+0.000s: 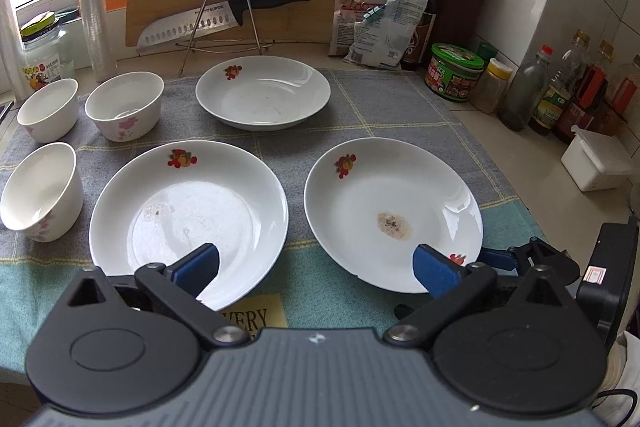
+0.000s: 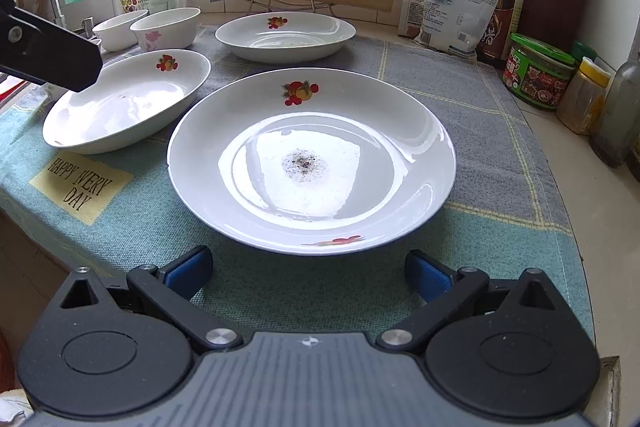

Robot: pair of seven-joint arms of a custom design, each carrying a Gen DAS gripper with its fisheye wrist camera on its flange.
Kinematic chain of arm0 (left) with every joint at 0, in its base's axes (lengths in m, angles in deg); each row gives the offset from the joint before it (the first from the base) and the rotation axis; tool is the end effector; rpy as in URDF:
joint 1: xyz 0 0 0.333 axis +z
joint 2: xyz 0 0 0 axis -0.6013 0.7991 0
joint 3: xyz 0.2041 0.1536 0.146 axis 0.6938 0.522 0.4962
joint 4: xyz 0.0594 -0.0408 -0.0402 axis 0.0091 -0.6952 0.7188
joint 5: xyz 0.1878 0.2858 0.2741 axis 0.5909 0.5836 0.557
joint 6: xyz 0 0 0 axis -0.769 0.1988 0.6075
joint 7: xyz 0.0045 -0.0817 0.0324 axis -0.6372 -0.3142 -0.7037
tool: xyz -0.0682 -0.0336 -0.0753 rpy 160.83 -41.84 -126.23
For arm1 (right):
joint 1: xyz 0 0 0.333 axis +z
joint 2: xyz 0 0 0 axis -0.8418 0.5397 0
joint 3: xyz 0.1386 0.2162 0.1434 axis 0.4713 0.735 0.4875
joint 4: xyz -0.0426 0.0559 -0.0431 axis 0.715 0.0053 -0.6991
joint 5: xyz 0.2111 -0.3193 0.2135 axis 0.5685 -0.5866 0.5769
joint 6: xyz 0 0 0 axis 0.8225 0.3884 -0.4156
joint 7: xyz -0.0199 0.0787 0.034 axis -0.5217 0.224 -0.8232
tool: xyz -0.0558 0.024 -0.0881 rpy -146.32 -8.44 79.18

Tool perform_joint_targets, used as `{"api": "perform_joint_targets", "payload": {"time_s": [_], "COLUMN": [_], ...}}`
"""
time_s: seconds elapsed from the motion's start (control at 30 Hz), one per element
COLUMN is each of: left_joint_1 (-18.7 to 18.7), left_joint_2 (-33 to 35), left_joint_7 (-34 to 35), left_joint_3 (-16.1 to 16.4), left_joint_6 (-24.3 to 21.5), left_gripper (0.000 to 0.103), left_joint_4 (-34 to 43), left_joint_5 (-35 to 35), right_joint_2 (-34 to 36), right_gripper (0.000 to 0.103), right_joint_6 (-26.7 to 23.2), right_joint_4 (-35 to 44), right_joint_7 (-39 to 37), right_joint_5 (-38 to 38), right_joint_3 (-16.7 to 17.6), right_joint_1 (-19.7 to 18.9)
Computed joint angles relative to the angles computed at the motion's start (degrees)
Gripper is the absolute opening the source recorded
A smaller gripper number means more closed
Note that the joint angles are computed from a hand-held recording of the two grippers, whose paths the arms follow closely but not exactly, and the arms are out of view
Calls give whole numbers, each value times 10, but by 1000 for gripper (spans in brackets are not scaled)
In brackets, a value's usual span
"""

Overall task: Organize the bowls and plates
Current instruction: 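Move the left tool to the brown-stained plate and grip its rim, then lift the stained plate with the left tool and carry it across the mat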

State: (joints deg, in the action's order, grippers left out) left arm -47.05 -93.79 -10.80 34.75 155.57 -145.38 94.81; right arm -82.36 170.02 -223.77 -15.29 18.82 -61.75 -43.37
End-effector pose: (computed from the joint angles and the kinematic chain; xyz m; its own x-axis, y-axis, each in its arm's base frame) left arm 0.4084 -0.2614 0.5398 0.2764 -0.9542 0.1148 -0.6925 -0.2806 -0.6646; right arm 0.5081 0.0406 0.4364 0.7523 -0.6586 0.0155 -0.4649 -0.5474 -0.6959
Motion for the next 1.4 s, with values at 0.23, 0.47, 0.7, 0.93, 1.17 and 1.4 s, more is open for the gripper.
{"api": "perform_joint_targets", "payload": {"time_s": [0.23, 0.47, 0.7, 0.93, 1.17, 1.4], "left_joint_1": [9, 14, -9, -14, 2, 20], "left_joint_2": [39, 125, 206, 267, 311, 344], "left_joint_7": [95, 226, 396, 581, 701, 771], "left_joint_3": [34, 56, 102, 123, 120, 115], "left_joint_6": [72, 50, 80, 71, 20, -32], "left_gripper": [102, 102, 102, 102, 102, 92], "left_joint_4": [10, 84, 135, 189, 240, 278], "left_joint_5": [12, -10, -117, -269, -340, -405], "right_joint_2": [12, 11, 16, 19, 16, 15], "right_gripper": [103, 103, 103, 103, 103, 103], "right_joint_6": [-13, 2, -1, -7, 10, 23], "right_joint_4": [7, 4, 9, 10, 2, -1], "right_joint_7": [-79, -77, -72, -105, -119, -113], "right_joint_5": [61, 80, 73, 100, 128, 132], "right_joint_3": [-20, 1, 1, -7, -1, 0], "right_joint_1": [11, -7, -7, -4, -7, -4]}}
